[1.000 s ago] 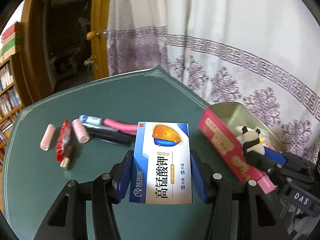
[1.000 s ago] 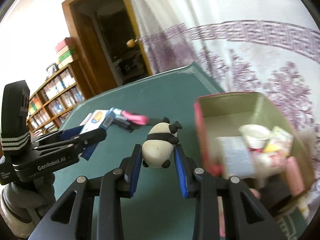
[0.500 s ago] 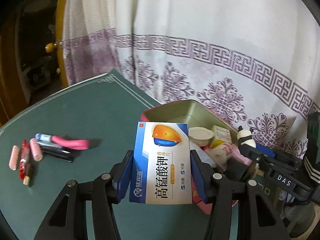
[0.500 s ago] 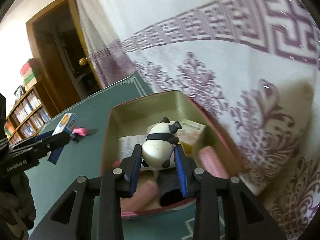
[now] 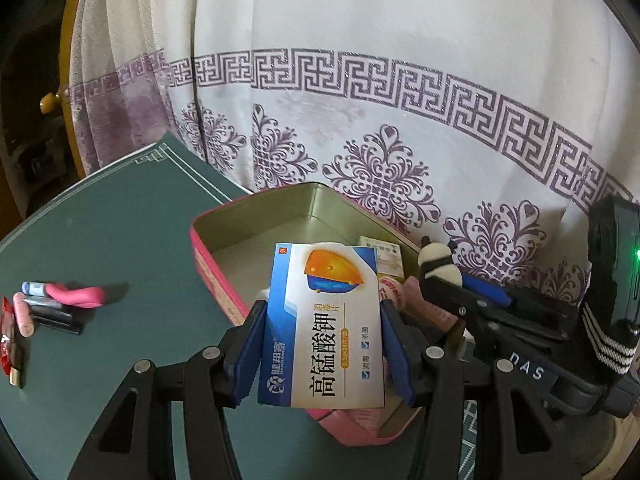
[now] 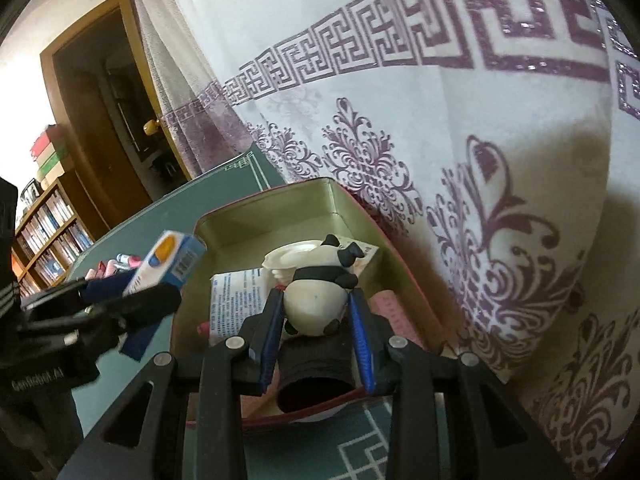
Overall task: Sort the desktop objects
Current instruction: 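Carry the panda figurine and blue medicine box into the tin and release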
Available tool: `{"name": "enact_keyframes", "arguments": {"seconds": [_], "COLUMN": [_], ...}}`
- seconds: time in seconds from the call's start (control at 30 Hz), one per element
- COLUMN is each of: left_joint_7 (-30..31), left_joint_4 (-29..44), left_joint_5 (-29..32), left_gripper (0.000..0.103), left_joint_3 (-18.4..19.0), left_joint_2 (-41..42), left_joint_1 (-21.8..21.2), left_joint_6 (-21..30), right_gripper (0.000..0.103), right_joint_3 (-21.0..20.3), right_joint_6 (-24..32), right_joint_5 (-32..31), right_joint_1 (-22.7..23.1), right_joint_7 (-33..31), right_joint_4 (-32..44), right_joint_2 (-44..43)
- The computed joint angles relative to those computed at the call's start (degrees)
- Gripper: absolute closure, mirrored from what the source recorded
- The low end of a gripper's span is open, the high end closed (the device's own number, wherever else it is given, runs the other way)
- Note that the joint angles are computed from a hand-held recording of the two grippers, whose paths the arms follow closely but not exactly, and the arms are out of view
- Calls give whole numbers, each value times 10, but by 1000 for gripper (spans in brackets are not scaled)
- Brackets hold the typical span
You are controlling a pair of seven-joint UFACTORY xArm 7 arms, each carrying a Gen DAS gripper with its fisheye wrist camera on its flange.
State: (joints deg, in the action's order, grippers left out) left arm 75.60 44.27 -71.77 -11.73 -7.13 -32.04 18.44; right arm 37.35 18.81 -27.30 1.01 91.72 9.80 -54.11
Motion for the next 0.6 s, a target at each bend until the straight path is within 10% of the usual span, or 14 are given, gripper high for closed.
{"name": "enact_keyframes", "arguments": {"seconds": [0.4,0.6], "left_joint_7": [4,36], "left_joint_4": [-9,-28], "left_joint_5": [-32,-80], "left_gripper": [33,18], "left_joint_3": [14,20], "left_joint_2": [-10,-29], "left_joint_1": [20,28], "left_joint_6": [-6,-45], "right_gripper": [57,29], "right_joint_3": [0,18], "right_joint_6": [19,20], "right_joint_5": [1,-7], "right_joint_1": [11,7], "right_joint_7": [17,26], "right_joint_4": [1,18], "right_joint_2": [-12,-5]}}
